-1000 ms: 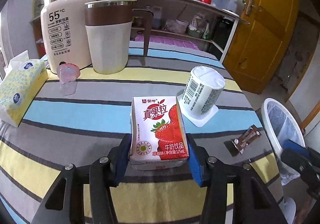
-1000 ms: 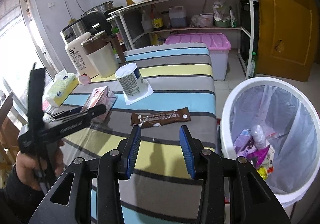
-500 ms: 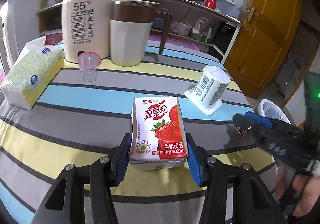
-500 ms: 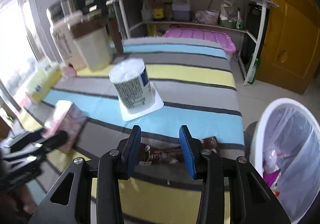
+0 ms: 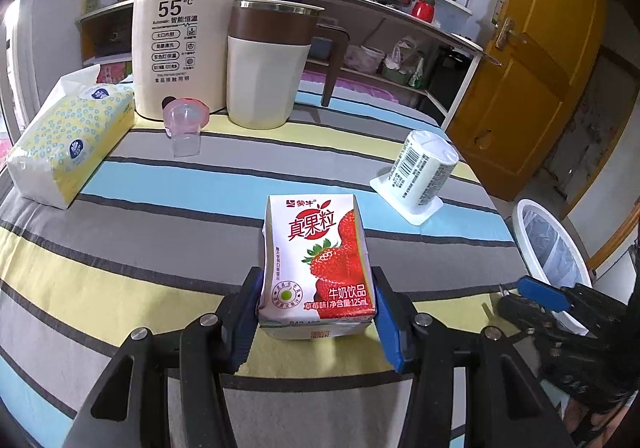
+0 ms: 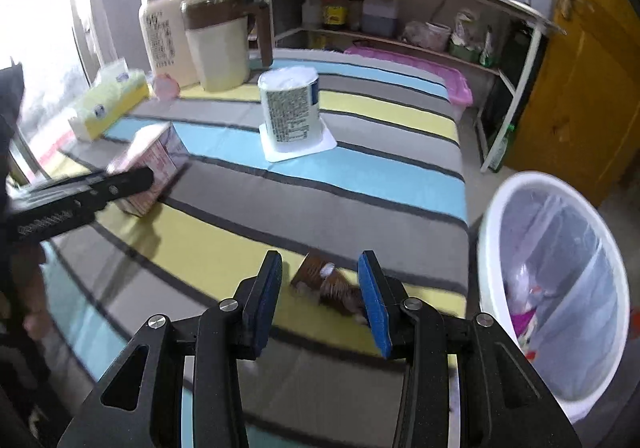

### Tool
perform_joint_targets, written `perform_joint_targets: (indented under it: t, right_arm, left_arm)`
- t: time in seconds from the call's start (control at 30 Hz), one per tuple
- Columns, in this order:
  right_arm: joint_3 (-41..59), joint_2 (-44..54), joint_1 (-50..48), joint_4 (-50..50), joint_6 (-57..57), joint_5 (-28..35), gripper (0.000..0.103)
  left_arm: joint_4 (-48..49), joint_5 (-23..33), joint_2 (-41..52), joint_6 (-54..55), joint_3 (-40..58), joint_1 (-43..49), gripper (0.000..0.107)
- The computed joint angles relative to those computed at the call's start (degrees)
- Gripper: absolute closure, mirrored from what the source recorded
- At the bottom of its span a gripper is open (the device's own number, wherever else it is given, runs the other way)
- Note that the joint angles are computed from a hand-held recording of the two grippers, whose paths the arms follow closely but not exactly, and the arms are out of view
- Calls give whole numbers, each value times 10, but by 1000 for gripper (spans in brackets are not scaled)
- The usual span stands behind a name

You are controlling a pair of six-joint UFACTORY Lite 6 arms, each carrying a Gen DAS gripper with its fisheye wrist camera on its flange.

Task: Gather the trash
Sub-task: 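Grasp the strawberry milk carton with the left tool while the right tool approaches the chocolate bar, then close the right tool on the chocolate bar and lift it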

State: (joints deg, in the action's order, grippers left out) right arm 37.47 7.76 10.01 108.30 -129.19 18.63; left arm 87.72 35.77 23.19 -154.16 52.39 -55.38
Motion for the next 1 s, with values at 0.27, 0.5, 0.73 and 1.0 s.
perform_joint_targets:
  t: [0.27, 0.5, 0.73, 1.0]
  right_arm:
    - [33, 23, -78, -144, 238, 47, 62]
    - [46, 38, -76, -204, 256, 54, 62]
    - [39, 38, -58, -286, 243, 57, 62]
    - [6, 20, -43, -174, 154, 34, 82]
  left_arm:
    - [-4, 3, 0, -3, 0, -7, 55]
    - [5, -1, -2, -14, -6, -7, 55]
    - [5, -1, 0, -13, -5, -8, 55]
    - [-5, -2, 14, 7, 17, -32, 55]
